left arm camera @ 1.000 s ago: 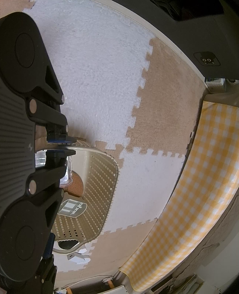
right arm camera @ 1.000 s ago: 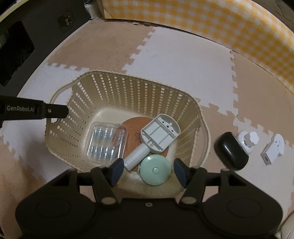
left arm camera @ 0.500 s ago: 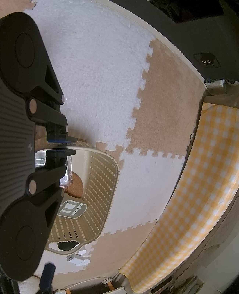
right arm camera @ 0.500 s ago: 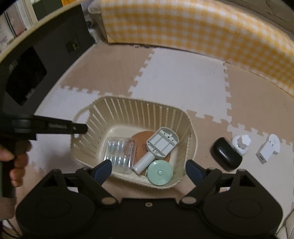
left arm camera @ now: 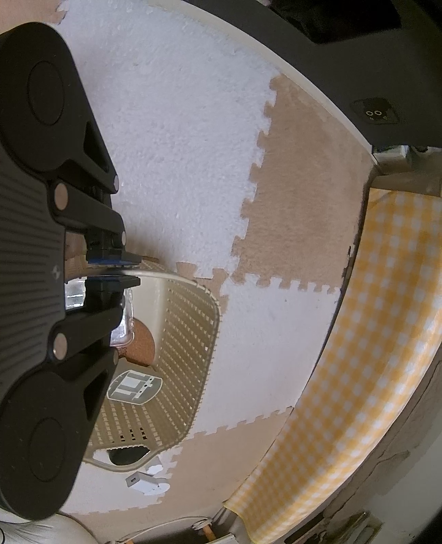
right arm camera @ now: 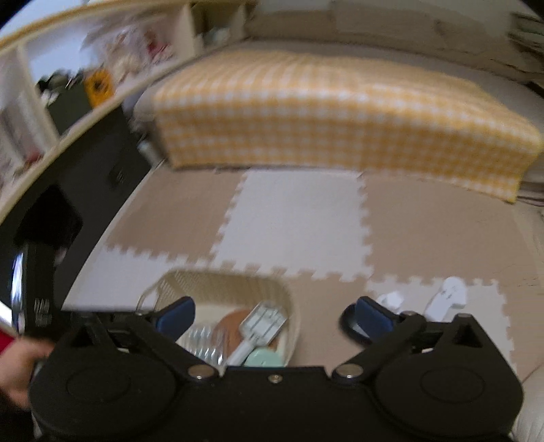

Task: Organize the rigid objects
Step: 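Move the right gripper out of the basket toward the black oval case, then grasp the black oval case with the right gripper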

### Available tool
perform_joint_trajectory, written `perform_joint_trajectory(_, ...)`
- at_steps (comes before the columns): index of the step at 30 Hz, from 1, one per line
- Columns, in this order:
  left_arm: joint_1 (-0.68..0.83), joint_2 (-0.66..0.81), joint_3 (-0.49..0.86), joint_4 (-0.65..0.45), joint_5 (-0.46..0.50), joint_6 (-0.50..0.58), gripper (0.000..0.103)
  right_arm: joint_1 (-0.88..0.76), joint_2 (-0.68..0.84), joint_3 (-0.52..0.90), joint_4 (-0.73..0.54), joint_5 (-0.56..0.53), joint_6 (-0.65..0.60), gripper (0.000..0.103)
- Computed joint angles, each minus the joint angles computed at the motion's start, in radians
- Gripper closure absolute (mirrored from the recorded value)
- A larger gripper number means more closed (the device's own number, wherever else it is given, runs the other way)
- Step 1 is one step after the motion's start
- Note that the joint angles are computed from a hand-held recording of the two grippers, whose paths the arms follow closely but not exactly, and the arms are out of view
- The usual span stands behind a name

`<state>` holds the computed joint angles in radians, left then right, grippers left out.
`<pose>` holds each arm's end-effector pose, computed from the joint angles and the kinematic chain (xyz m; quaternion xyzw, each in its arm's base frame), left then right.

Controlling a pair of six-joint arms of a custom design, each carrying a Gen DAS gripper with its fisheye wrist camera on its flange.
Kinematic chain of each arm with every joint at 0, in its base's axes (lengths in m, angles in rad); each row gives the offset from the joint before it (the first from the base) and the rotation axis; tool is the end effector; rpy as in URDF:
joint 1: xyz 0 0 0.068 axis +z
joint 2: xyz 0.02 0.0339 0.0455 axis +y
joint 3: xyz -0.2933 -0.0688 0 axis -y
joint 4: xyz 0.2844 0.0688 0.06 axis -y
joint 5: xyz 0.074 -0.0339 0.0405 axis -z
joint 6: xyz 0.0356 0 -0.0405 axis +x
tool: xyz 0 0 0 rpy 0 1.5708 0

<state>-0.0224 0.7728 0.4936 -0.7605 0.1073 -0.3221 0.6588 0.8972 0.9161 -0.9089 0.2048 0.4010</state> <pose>0.1552 -0.0073 0.2032 -0.1299 0.9549 -0.0959 0.2493 0.1537 0.1098 0.3235 -0.0867 0.9343 0.0847 0.3353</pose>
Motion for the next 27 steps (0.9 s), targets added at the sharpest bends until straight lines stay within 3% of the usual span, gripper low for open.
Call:
perform_joint_trajectory(6,-0.047,0.002,0.009,-0.016,-0.053,0.000,0.098,-0.184,0.022,-0.023,0.052,-0.042,-0.007,0.000)
perform_joint_trajectory(12,-0.058,-0.013,0.017,-0.022,-0.063,-0.015,0.098,-0.333,0.106,-0.133,0.177,-0.074,0.079,0.000)
perform_joint_trajectory(19,-0.051,-0.023,0.015,-0.017,-0.058,-0.010,0.098,-0.437,0.234,-0.259,0.349,-0.158,0.168,0.000)
perform_joint_trajectory(27,-0.058,-0.009,0.018,-0.010,-0.068,-0.010,0.098,-0.464,0.369,-0.293,0.466,-0.186,0.134,0.000)
